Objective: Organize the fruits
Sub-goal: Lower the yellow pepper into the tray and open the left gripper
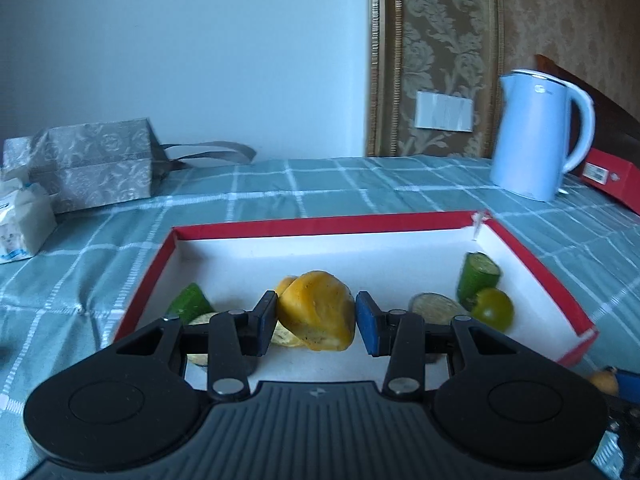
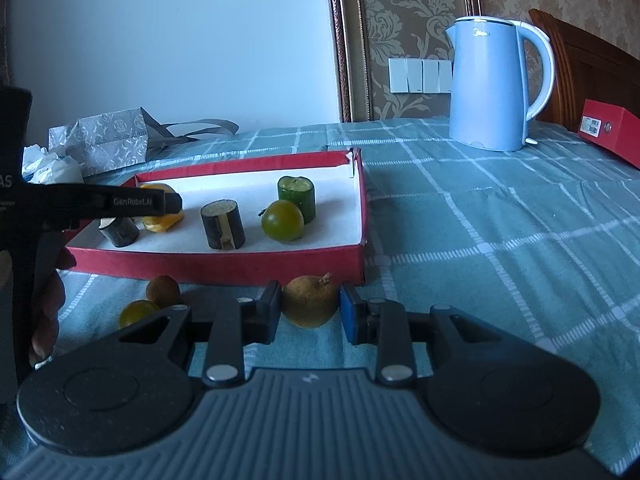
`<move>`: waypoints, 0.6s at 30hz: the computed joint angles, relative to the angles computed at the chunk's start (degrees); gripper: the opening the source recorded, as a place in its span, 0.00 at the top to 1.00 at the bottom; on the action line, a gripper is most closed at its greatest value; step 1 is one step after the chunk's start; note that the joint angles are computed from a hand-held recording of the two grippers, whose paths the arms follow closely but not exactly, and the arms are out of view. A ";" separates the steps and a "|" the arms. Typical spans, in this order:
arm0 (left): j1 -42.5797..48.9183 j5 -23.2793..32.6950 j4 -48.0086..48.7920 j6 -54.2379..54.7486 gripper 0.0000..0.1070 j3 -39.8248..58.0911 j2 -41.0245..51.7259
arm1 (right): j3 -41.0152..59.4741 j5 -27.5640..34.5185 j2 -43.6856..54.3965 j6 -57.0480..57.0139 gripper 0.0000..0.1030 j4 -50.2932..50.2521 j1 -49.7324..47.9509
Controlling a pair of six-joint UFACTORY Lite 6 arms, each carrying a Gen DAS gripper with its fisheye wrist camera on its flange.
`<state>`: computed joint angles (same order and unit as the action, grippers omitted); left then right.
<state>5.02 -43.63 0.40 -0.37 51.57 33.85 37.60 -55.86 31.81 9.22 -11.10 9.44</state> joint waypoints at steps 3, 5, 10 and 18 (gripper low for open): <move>0.10 0.40 -3.54 1.59 0.61 1.39 1.22 | 0.18 0.26 0.11 -0.19 0.72 0.53 0.25; 1.46 2.67 0.23 -2.16 0.61 2.43 1.40 | 0.49 0.66 0.29 -0.15 0.72 0.42 0.22; 1.91 1.72 -0.53 -2.42 0.61 2.28 1.66 | 1.20 1.63 0.63 0.83 0.72 -0.47 -0.24; 3.30 0.34 3.26 -5.82 0.46 -0.75 -0.77 | 2.01 2.42 1.15 1.87 0.72 -1.51 -0.83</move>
